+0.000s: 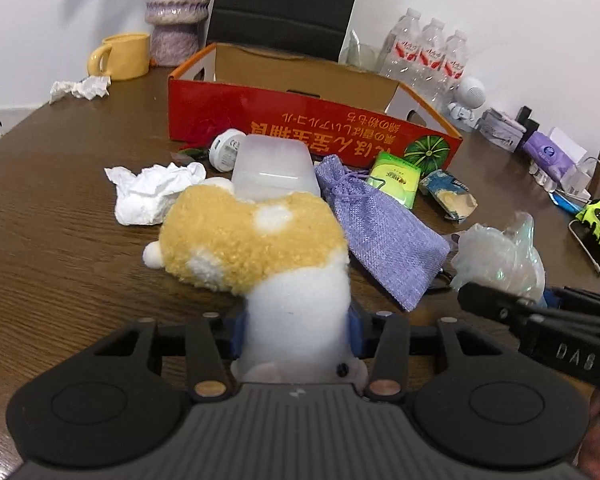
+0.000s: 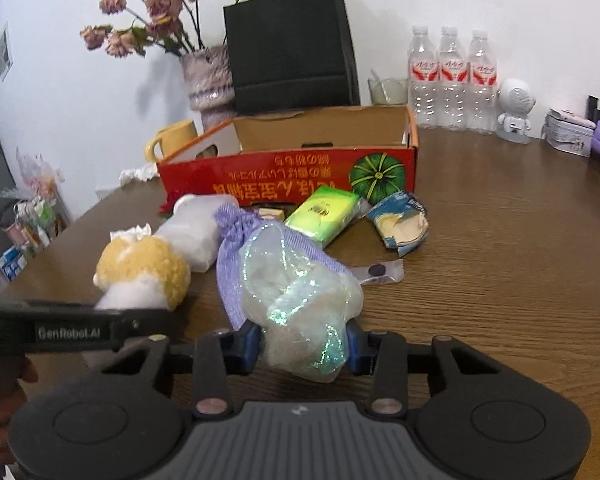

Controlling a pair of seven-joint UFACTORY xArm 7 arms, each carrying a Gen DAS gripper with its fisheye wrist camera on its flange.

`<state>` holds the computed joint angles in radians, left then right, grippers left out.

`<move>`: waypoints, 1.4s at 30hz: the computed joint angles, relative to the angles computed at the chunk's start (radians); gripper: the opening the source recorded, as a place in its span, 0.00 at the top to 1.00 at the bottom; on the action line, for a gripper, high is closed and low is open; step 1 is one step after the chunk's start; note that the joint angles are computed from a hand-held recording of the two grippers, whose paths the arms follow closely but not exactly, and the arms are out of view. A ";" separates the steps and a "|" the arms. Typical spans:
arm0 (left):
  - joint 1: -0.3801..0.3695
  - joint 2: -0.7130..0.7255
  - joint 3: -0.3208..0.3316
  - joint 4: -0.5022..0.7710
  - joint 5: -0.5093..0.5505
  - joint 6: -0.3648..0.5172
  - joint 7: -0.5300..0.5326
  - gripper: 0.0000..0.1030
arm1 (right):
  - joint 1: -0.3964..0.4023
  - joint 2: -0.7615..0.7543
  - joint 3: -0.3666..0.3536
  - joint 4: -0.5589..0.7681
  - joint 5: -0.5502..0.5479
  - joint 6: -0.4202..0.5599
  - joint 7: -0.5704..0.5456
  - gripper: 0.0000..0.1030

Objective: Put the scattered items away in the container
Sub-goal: 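Carry plush toy and plastic bag into the box and open both tools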

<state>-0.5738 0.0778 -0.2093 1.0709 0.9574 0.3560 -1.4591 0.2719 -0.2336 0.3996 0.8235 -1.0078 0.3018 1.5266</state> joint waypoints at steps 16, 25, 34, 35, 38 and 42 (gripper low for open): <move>0.108 0.251 0.028 0.470 -0.002 -0.058 0.284 0.53 | -0.031 0.310 -0.049 0.494 -0.227 0.059 0.056 0.61; 0.090 0.641 0.076 0.931 -0.238 -0.006 0.545 0.53 | 0.013 0.698 -0.134 0.905 0.028 0.189 -0.226 0.61; 0.077 0.732 0.087 1.040 -0.422 0.072 0.719 0.19 | 0.056 0.824 -0.167 1.061 0.251 0.327 -0.484 0.29; 0.057 0.720 0.126 1.025 -0.413 0.061 0.695 0.09 | 0.070 0.824 -0.179 1.070 0.259 0.346 -0.497 0.13; 0.004 0.677 0.224 0.976 -0.397 0.028 0.643 0.00 | 0.117 0.800 -0.232 1.060 0.250 0.361 -0.503 0.08; -0.032 0.648 0.287 0.944 -0.436 0.026 0.637 0.00 | 0.140 0.772 -0.274 1.032 0.289 0.327 -0.519 0.04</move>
